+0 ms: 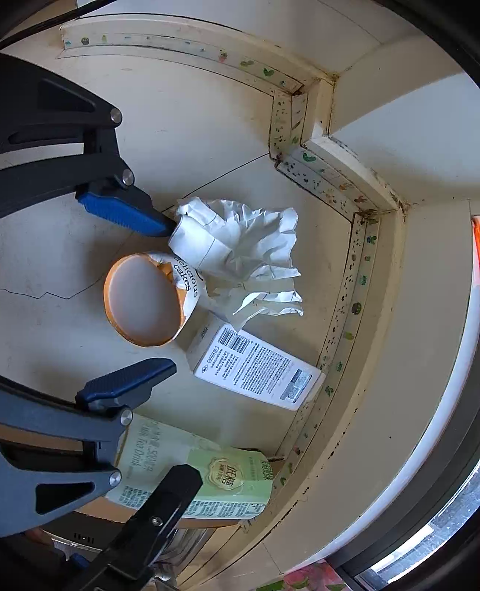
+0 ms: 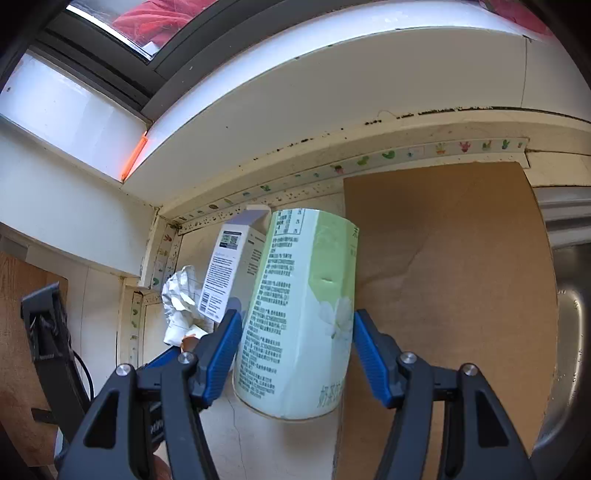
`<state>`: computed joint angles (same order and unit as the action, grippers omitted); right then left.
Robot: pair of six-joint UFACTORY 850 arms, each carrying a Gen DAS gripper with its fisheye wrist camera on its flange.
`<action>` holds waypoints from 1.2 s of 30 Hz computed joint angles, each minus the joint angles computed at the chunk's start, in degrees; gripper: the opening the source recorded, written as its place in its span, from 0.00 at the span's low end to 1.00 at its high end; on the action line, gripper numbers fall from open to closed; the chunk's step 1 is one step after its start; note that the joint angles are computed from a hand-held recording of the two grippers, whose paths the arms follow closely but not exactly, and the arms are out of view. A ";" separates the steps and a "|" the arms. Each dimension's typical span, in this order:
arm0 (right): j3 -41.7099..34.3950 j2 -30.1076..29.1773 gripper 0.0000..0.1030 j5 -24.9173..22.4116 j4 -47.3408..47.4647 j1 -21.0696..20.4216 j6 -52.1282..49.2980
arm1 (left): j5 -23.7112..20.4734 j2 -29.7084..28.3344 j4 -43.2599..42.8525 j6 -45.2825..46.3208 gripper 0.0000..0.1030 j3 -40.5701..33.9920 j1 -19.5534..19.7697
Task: Collect trash
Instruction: 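Grasp the orange-rimmed cake cup with the left tool while the right grasps the green carton, then carry the cake cup and green carton down over the floor bin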
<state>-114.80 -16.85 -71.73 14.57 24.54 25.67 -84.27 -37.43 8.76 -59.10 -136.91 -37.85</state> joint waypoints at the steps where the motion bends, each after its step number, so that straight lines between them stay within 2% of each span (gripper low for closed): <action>1: 0.73 0.38 0.60 0.19 0.27 -0.16 -0.27 | 0.14 -0.31 -0.43 -0.16 0.58 -0.21 0.15; 2: 1.56 0.84 0.60 0.39 0.47 -0.38 -0.63 | 0.43 -0.52 -0.89 -0.29 0.56 -0.25 0.30; 3: 2.13 1.07 0.60 0.63 0.52 -0.42 -0.80 | 0.47 -0.83 -1.23 -0.30 0.49 -0.44 0.45; 4: 2.72 1.30 0.60 0.91 0.57 -0.38 -0.93 | 0.34 -1.19 -1.50 -0.34 0.49 -0.76 0.54; 9: 4.21 2.23 0.60 1.53 1.10 -0.40 -1.69 | 1.37 -1.46 -0.11 -0.19 0.48 -1.14 -0.02; 17: 5.96 4.54 0.60 1.09 1.96 0.30 -2.68 | 0.14 0.41 1.59 -0.43 0.48 -0.44 -2.35; 24: 10.62 9.56 0.60 0.44 2.23 2.00 -2.39 | 1.34 6.25 3.44 -1.21 0.48 5.28 -5.84; 28: 13.80 13.40 0.60 0.24 1.55 4.22 -0.59 | 3.00 11.73 4.84 -1.42 0.48 11.26 -8.25; 36: 19.54 22.35 0.60 0.11 -4.45 12.39 9.22 | 5.29 21.72 6.74 -4.19 0.48 20.99 -15.43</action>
